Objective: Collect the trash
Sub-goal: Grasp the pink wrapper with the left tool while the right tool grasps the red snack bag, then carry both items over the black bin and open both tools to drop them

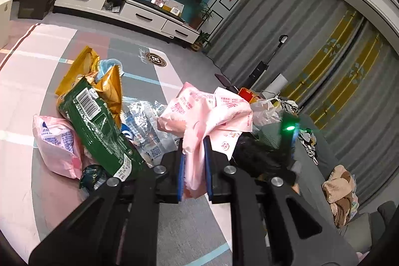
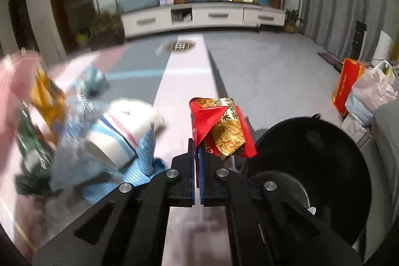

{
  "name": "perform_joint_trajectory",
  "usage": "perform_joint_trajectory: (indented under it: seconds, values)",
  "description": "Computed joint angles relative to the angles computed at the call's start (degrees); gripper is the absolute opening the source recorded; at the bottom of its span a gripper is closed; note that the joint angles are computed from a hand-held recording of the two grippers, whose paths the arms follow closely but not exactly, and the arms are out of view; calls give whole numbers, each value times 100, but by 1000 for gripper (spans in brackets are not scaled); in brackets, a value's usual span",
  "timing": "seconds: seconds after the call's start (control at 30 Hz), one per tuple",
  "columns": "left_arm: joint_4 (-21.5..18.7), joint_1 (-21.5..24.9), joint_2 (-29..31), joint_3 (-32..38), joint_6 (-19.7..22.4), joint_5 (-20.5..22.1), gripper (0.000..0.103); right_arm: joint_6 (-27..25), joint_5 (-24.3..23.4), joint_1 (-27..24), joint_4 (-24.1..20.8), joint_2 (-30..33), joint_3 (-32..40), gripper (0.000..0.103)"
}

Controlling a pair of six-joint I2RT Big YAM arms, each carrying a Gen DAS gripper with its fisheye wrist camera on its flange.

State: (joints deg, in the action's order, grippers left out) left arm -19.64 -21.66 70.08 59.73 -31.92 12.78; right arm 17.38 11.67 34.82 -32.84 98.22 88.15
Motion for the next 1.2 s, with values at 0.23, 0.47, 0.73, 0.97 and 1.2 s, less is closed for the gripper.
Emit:
perform_joint_trajectory:
  seconds: [0.23, 0.47, 0.73, 0.97, 1.2]
  values:
    - [-110, -387, 280, 317, 118, -177, 15, 240, -42, -51, 652, -1020, -944, 3]
    - [-533, -907, 909, 1084, 283, -547, 15, 430, 75, -187, 680, -1544, -1481, 3]
    - [-1186, -1508, 1854, 2231, 504, -1103, 16, 867, -258, -571, 388, -1633, -1641, 3]
    - [-1654, -1823, 2759, 3253, 673, -1389, 17, 1296, -435, -832, 109, -1691, -1753, 4]
    - [-2223, -1850, 3576, 4147, 542, -1377, 18, 1625, -592, -1023, -225, -1495, -1664, 4]
